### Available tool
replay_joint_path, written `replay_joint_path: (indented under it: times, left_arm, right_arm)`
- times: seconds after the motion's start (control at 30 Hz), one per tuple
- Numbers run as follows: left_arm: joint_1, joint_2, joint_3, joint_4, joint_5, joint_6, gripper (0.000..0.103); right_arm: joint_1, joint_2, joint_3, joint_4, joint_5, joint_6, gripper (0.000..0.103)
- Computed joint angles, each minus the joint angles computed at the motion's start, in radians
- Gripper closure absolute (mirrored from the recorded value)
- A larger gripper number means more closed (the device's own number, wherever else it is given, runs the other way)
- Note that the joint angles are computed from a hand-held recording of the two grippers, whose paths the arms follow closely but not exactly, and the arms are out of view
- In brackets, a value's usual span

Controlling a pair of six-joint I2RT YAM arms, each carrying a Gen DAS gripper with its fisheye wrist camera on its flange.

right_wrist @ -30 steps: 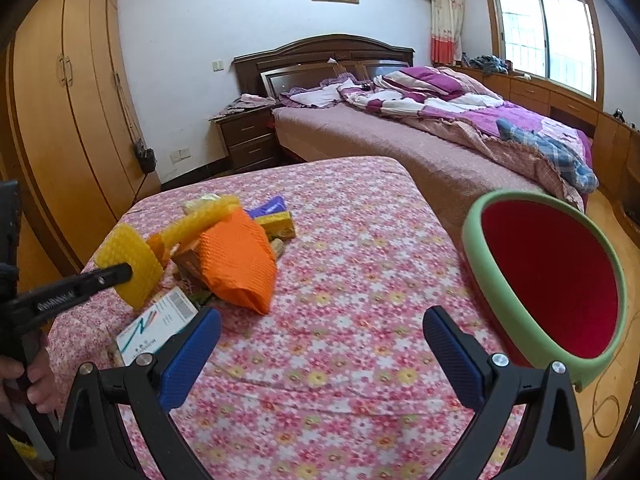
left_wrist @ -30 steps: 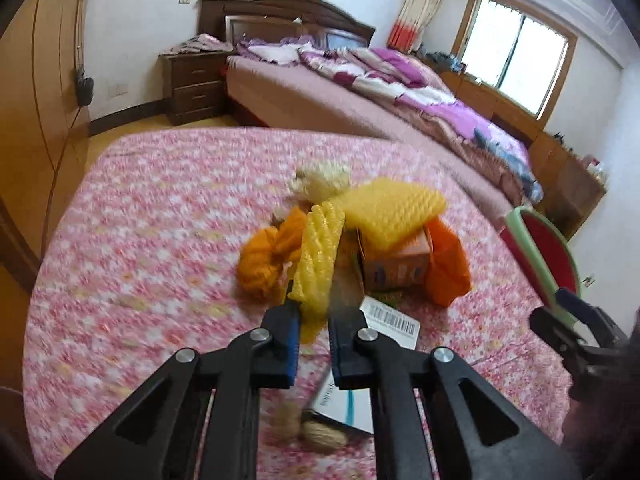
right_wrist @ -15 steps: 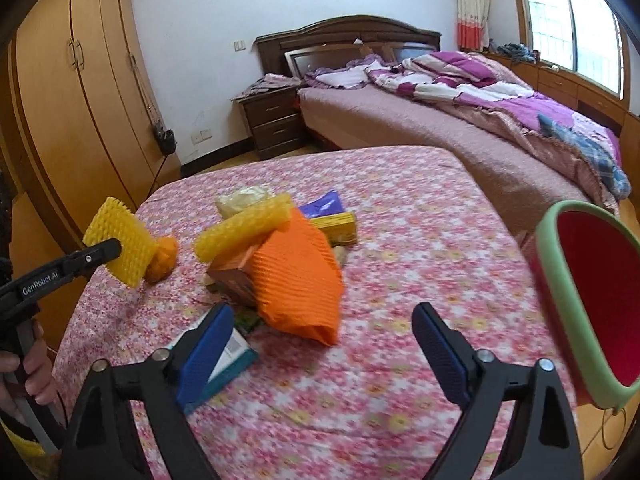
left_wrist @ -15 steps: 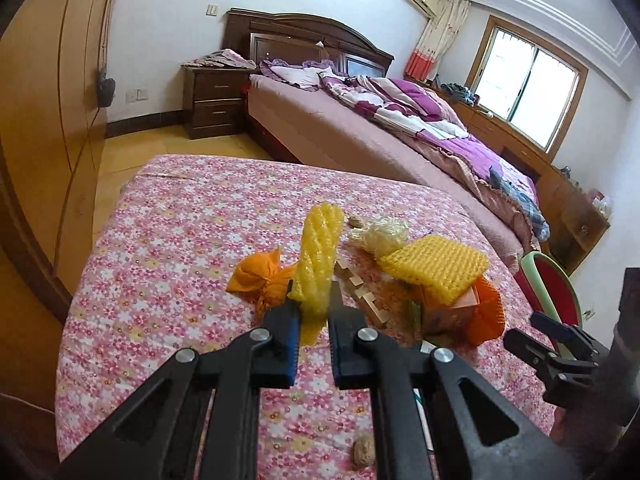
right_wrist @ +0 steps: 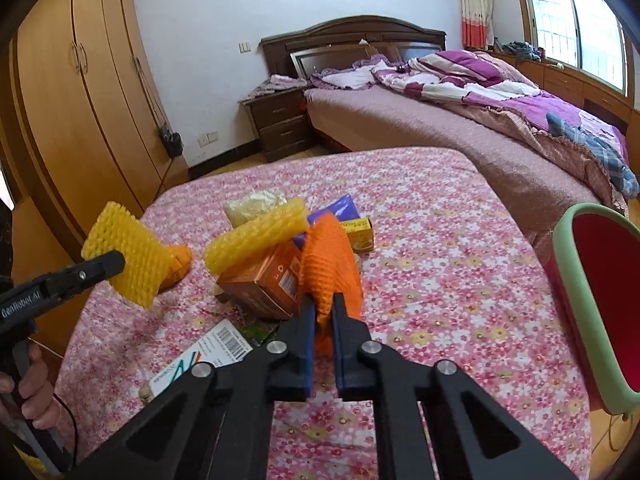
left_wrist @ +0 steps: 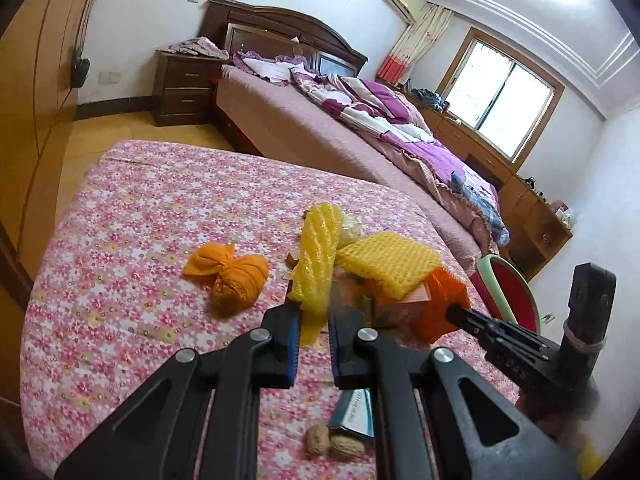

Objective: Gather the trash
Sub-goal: 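Grasp the yellow foam net with the left tool while the right tool grasps the orange foam net, then carry both foam nets over the red bin and open both tools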

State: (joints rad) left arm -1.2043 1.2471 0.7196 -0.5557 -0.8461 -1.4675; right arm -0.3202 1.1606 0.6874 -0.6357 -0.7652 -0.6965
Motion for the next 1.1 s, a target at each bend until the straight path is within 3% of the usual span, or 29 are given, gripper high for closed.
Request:
replay_joint_path:
  times: [0.3, 0.43, 0.67, 0.8, 0.93, 1.1]
  left_arm:
    - [-0.086, 0.11, 0.167, -0.195, -0.052, -0.136, 0.092]
    - [-0.128, 0.164, 0.261, -0.287, -0.066, -0.191, 0.092]
    - [-0.122, 0.182, 0.358, -0.288, -0.005, -0.099, 0.092]
    - [-0.115, 0.235, 0.483, -0.352, -0.003, -0.045, 0.092]
    - [-0.09, 0.267, 0.563, -0.333, 0.007, 0.04, 0.092]
    - [-0.042, 0.348, 0.682, -0.241, 0.034, 0.203, 0.092]
  right_arm:
    - [-0.195, 0.053, 0.118, -0.257, -0.152, -0.191, 0.096]
    - [-0.265, 0.067, 0.169, -0.387, -0.168, -0.287, 0.096]
    - [-0.42, 0.124, 0.346, -0.673, -0.195, -0.527, 0.097]
    - [-0.507, 0.221, 0.521, -0.849, -0.203, -0.66, 0.097]
    - [-0.557, 0.29, 0.641, -0.893, -0.215, -0.684, 0.097]
    - [-0.61, 0.397, 0.749, -0.885, -0.246, -0.63, 0.097]
